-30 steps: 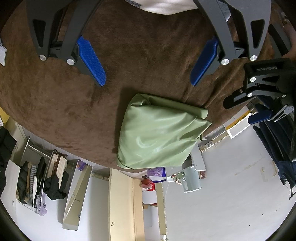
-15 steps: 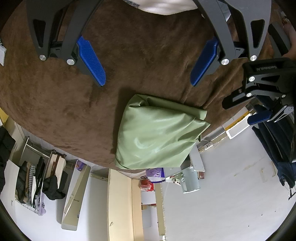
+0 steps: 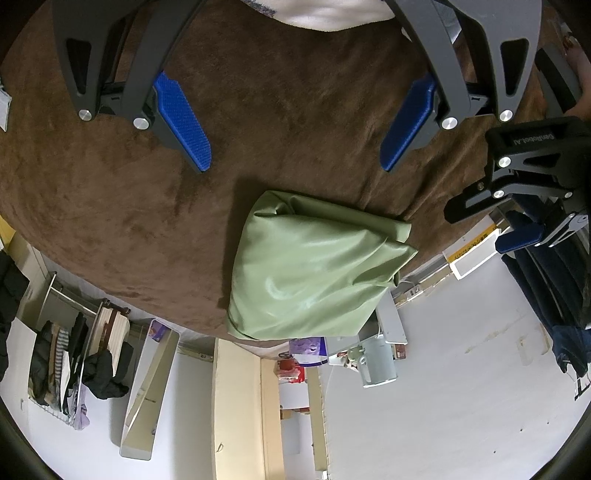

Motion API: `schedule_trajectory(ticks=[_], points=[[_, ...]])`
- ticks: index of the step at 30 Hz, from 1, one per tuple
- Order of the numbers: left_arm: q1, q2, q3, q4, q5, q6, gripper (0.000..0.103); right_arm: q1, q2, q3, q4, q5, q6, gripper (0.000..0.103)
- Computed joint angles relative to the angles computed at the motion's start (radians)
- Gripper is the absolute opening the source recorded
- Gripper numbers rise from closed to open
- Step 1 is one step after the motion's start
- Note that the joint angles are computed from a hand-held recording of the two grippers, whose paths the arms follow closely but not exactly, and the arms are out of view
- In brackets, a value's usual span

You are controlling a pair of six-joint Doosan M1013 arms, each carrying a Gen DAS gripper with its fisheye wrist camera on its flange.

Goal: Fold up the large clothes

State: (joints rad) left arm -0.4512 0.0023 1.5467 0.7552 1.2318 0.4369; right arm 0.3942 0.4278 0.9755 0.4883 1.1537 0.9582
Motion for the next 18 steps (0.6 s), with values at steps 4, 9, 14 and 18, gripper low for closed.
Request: schedule_trajectory(ticks=[4,9,14,18], points=[[-0.002,0.0,0.0,0.0,0.003,-0.001,0.096,0.0,0.001,-0.001,0.0,0.002,0.0,0.092],[-0.001,-0.003,0.004,-0.007,-0.012,0.016,0.096,0.0,-0.002,0.005,0.0,0.004,-0.003,0.092],[0.003,-0.006,0.005,-0.007,-0.019,0.031,0.096,0.001,-0.001,0.006,-0.003,0.01,-0.001,0.092],[0.003,-0.002,0.001,-0.015,-0.017,0.039,0.096,0.0,0.001,0.004,-0.002,0.012,-0.003,0.092]])
